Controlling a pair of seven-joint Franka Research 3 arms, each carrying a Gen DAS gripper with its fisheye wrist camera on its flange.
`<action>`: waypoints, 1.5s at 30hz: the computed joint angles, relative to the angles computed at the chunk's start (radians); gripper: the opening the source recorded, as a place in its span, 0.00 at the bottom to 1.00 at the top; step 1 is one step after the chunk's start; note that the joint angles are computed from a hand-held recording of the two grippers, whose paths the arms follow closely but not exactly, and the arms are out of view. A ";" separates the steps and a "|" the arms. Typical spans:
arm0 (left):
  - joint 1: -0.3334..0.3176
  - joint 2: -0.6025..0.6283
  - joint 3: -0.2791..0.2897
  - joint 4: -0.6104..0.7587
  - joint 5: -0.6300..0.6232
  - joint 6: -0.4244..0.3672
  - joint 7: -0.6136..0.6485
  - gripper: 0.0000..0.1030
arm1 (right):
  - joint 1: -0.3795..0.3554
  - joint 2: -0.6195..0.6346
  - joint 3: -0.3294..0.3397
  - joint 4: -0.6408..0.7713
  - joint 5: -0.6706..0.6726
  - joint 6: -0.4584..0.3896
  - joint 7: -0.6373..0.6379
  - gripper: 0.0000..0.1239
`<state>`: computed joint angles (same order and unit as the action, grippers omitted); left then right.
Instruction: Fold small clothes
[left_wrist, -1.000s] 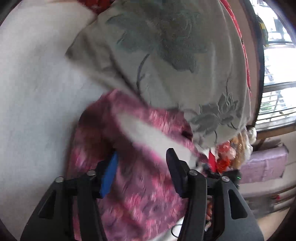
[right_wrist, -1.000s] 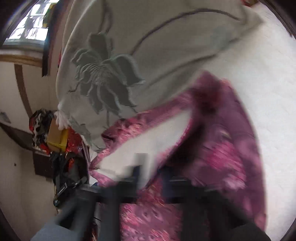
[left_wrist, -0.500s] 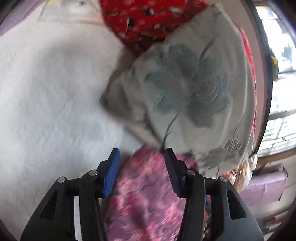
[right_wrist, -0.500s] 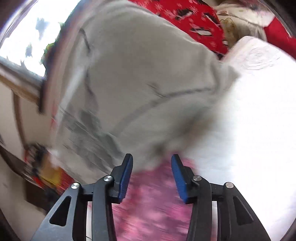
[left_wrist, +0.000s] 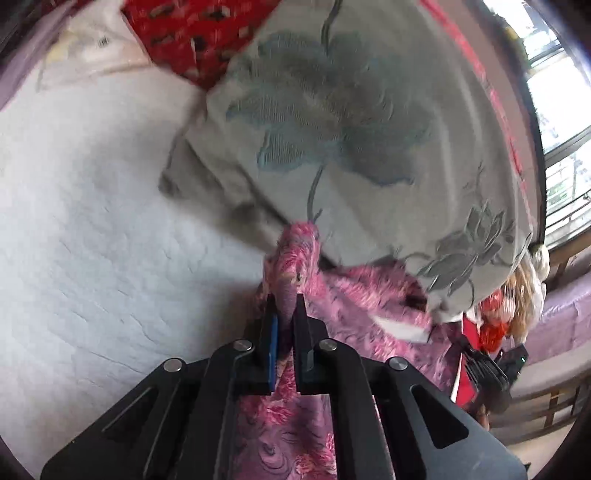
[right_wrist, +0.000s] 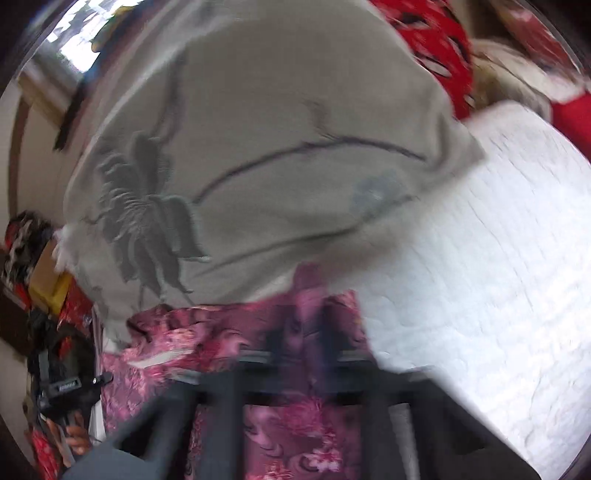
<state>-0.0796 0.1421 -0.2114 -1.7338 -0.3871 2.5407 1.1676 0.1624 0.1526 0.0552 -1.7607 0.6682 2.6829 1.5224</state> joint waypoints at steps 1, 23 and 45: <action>0.003 -0.015 0.000 -0.022 -0.013 0.026 0.005 0.04 | -0.008 -0.015 0.013 -0.013 0.062 0.038 -0.054 0.02; -0.012 -0.345 0.068 -0.386 -0.336 -0.050 0.194 0.18 | -0.027 -0.241 -0.026 -0.316 0.159 -0.018 -0.016 0.27; -0.284 -0.520 0.127 -0.663 -0.526 0.159 -0.087 0.04 | 0.153 -0.531 -0.116 -0.667 0.395 0.047 -0.052 0.05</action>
<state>-0.3635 -0.3782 -0.0845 -2.3966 -0.9129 2.6994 1.0807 0.3155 -0.3781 -0.0604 -2.4281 1.0631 2.7301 1.4704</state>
